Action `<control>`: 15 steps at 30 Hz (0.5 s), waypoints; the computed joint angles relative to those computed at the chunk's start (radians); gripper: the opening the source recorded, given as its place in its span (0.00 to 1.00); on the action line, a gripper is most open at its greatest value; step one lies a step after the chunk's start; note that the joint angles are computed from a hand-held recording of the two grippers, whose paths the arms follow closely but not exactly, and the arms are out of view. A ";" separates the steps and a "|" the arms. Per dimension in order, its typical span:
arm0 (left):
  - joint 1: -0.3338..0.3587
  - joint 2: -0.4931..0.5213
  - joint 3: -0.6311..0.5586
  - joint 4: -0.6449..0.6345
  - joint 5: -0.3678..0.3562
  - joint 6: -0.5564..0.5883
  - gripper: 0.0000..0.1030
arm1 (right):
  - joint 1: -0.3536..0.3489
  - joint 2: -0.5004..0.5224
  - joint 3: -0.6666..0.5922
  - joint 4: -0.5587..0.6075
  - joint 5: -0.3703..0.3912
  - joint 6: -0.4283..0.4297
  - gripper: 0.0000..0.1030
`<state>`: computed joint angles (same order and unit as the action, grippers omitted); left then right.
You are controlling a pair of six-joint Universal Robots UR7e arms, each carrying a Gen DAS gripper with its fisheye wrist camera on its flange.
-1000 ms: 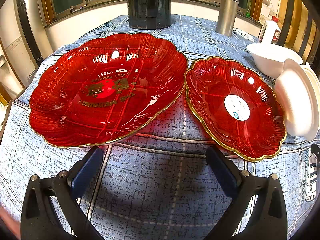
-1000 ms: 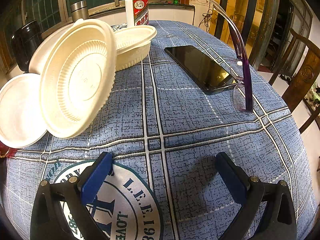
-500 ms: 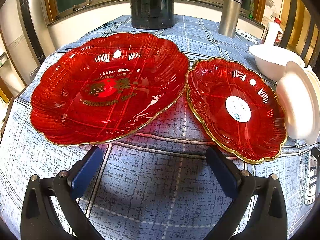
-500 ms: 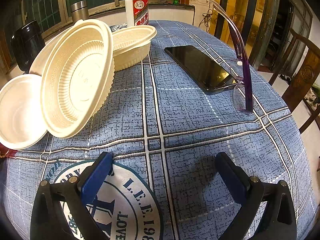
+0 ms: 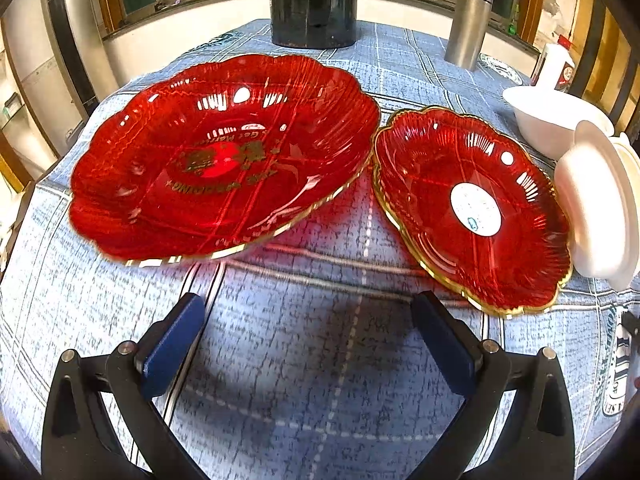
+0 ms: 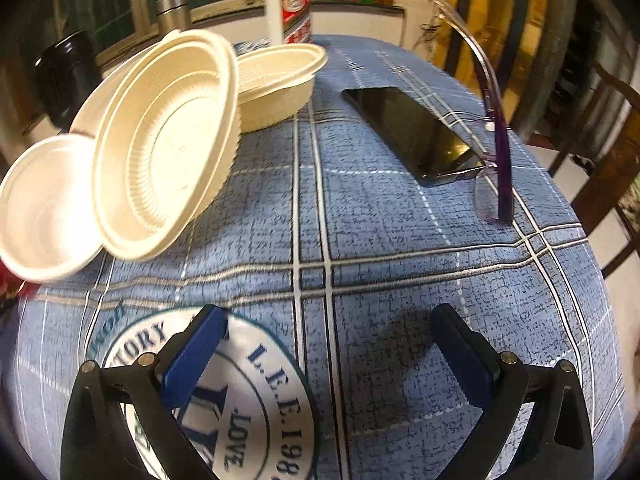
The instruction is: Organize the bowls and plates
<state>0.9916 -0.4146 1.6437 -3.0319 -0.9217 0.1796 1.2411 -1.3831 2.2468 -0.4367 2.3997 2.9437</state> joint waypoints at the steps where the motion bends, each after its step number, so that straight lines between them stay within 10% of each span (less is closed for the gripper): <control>1: -0.001 -0.009 0.007 0.018 0.002 -0.015 1.00 | 0.001 -0.007 0.007 0.014 -0.012 -0.002 1.00; 15: -0.039 -0.206 0.249 -0.006 -0.158 0.088 1.00 | 0.201 -0.068 0.194 -0.210 0.037 -0.148 0.97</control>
